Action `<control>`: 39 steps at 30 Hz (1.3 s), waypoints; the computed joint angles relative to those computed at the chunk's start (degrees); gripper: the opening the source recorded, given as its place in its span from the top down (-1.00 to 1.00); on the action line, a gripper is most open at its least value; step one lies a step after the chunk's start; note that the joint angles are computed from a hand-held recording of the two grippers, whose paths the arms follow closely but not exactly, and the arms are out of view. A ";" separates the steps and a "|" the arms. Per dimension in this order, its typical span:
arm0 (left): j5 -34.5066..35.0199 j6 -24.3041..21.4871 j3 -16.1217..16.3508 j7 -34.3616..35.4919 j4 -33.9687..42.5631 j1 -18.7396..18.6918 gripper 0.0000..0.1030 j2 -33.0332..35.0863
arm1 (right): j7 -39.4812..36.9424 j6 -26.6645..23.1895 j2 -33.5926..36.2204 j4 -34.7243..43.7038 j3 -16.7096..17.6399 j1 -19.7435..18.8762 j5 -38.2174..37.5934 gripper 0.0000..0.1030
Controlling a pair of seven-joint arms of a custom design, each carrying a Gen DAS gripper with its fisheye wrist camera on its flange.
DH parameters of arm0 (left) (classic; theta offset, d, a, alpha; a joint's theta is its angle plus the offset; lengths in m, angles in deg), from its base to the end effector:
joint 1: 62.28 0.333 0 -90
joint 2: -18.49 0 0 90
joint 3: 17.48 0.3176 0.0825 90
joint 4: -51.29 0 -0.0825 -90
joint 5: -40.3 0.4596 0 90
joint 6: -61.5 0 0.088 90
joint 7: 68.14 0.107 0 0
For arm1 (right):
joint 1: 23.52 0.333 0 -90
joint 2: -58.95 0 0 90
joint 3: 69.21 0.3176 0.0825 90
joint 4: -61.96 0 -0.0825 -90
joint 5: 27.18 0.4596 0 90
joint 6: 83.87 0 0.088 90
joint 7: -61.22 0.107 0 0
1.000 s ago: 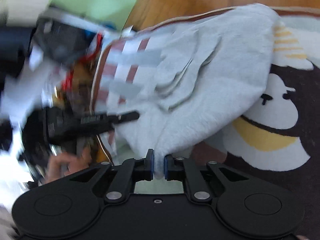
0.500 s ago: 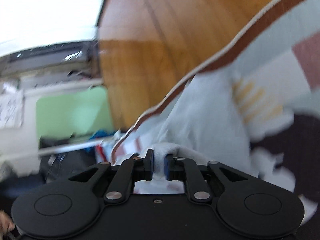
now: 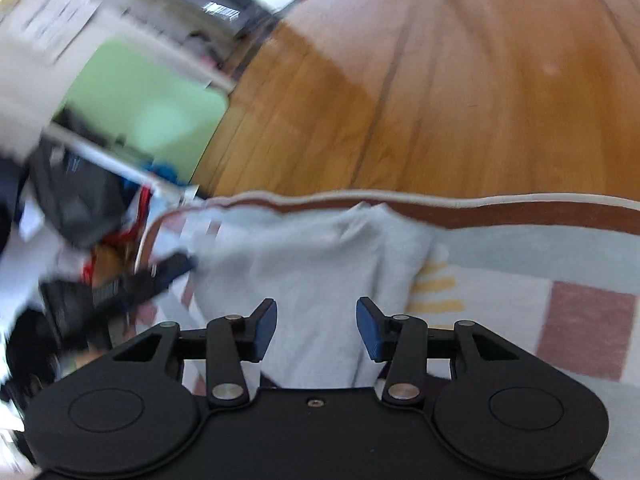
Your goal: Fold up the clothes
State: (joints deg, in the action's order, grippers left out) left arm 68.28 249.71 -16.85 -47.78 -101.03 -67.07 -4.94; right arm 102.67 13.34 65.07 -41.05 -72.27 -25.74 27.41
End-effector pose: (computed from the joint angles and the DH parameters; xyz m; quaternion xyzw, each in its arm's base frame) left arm 0.4835 -0.0833 0.4449 -0.7764 0.3983 -0.4637 0.1532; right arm 0.6587 0.0180 0.4819 -0.7711 0.4470 0.2253 0.3935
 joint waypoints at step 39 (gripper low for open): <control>14.63 -15.50 -9.72 -1.67 5.33 9.04 0.05 1.35 | 10.47 32.08 -5.55 -8.55 2.84 8.70 -18.53 0.89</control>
State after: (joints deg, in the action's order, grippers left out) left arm 82.91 234.21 -26.57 -49.45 -95.70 -58.03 -3.59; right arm 113.14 45.42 59.52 -49.60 -69.44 -17.04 8.89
